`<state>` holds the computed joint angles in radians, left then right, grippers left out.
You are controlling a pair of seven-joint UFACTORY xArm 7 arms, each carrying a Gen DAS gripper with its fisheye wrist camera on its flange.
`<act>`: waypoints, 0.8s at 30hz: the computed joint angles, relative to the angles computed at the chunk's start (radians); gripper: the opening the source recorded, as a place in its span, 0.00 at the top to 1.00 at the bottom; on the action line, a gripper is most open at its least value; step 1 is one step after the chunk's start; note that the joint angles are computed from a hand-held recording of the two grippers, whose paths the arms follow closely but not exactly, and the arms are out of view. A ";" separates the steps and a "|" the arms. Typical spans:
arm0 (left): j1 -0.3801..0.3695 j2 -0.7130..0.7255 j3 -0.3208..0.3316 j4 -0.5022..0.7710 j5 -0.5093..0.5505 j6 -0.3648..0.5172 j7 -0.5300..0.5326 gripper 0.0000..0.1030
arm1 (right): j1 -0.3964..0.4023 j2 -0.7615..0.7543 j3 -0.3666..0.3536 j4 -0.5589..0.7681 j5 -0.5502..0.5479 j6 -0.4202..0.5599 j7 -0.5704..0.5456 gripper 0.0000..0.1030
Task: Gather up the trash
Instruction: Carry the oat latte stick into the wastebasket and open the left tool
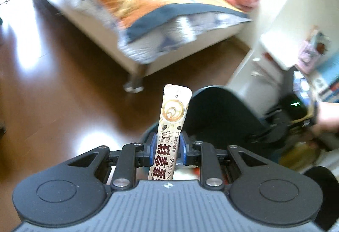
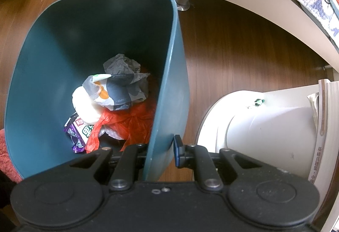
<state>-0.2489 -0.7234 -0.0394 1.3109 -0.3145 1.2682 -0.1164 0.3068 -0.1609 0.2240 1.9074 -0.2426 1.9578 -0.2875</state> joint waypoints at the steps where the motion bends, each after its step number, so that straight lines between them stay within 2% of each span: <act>1: -0.013 0.017 -0.008 0.010 -0.008 -0.008 0.010 0.79 | 0.001 0.001 0.001 0.000 -0.002 0.000 0.001 0.86; 4: -0.037 0.068 -0.048 0.009 -0.016 -0.028 0.016 0.79 | 0.003 0.002 0.003 0.000 -0.002 0.000 0.000 0.86; 9: -0.071 0.122 -0.082 -0.015 -0.023 0.004 0.012 0.79 | 0.004 0.004 0.000 0.006 0.000 -0.003 -0.012 0.85; 16: -0.121 0.186 -0.121 -0.100 -0.049 -0.119 0.041 0.79 | 0.004 0.009 0.000 0.014 0.004 -0.014 -0.024 0.85; 19: -0.125 0.225 -0.143 -0.103 -0.022 -0.143 0.022 0.79 | 0.008 0.011 0.001 0.018 0.004 -0.015 -0.028 0.85; 24: -0.124 0.293 -0.158 -0.086 0.029 -0.124 -0.024 0.78 | 0.003 -0.007 -0.007 0.002 0.020 -0.029 -0.031 0.85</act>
<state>-0.3725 -0.4303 -0.1973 1.2253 -0.2850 1.1444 -0.1409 0.3099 -0.1675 0.2172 1.9094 -0.2226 1.9287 -0.3184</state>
